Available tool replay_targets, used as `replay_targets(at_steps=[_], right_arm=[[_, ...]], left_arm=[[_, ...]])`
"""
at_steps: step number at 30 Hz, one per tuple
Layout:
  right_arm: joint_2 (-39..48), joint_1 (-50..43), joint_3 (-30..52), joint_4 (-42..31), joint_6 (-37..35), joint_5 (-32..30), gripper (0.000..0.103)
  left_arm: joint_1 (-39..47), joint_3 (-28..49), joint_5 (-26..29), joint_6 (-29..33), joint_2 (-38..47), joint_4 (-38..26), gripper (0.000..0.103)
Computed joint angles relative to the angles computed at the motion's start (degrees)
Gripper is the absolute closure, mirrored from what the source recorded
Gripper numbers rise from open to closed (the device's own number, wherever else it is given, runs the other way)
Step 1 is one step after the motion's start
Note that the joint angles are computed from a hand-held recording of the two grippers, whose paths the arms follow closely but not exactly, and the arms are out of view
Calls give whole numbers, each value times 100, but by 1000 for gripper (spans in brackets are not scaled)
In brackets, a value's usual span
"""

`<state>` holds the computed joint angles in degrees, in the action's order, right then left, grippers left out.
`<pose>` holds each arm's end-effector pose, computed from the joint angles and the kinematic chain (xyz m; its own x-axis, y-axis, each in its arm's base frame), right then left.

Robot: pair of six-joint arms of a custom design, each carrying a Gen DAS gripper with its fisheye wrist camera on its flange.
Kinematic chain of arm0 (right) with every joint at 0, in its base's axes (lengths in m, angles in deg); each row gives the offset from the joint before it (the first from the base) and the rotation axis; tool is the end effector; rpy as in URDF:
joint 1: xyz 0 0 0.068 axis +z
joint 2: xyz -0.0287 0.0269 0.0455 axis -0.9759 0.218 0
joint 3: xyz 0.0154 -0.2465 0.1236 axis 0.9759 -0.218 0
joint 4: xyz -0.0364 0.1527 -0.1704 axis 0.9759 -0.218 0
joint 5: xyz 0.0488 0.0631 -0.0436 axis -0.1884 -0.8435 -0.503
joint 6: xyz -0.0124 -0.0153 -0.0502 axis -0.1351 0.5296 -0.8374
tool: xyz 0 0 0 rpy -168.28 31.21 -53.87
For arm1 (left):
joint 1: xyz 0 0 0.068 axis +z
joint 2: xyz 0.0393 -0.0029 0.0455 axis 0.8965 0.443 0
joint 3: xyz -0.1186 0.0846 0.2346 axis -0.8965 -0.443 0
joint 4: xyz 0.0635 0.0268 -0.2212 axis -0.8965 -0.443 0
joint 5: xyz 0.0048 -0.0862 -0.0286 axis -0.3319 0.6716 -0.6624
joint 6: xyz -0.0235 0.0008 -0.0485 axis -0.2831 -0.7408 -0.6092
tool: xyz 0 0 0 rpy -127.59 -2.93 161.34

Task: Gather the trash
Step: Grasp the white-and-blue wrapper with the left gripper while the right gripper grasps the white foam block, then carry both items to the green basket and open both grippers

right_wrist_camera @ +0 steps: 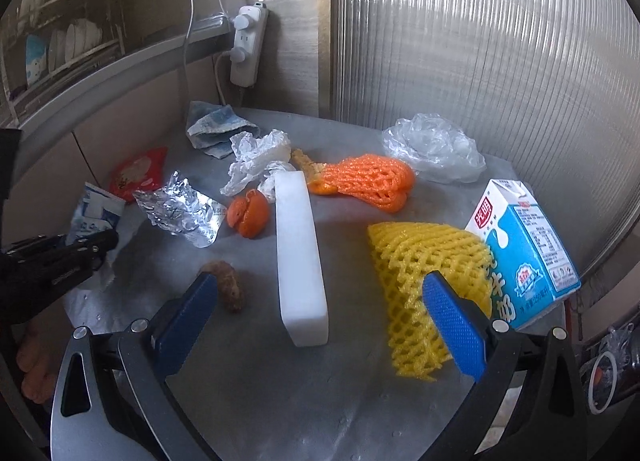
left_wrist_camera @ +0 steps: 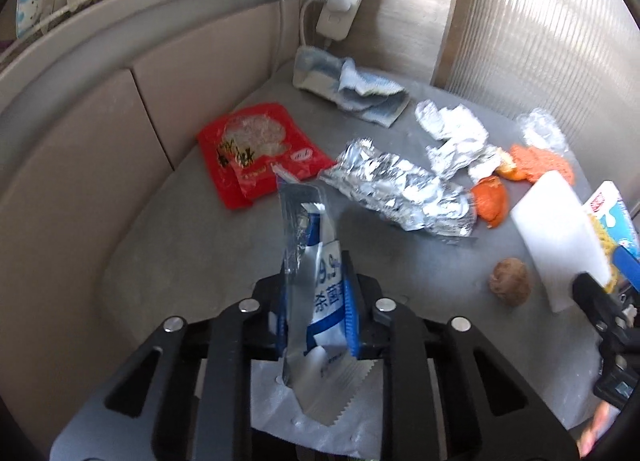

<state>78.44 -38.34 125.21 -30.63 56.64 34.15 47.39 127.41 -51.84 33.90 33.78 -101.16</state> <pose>0.3120 0.2378 0.2825 -0.6222 -0.1898 -0.7595 -0.2490 0.9678 -0.0379 0.3145 -0.0816 0.3083 -0.7661 -0.2213 -0.6035 -0.2474 0.9680 -0.0409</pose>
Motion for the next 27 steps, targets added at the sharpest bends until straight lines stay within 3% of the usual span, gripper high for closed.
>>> replay_targets(at_steps=[4, 7, 11, 20, 27], right_arm=[[305, 10, 411, -185, -142, 79, 10], [646, -30, 869, -497, -187, 46, 27], [905, -114, 1220, -803, -152, -197, 82], [-152, 136, 267, -525, -44, -195, 83], [-1707, 626, -1186, -722, 406, 231, 83]], left_arm=[[-46, -84, 18, 115, -291, 69, 83], [-63, -171, 84, 188, -460, 130, 83], [-150, -276, 120, 253, -683, 152, 83], [-700, -524, 520, 275, -1361, -21, 83], [-2101, -759, 301, 58, -1737, -367, 83]])
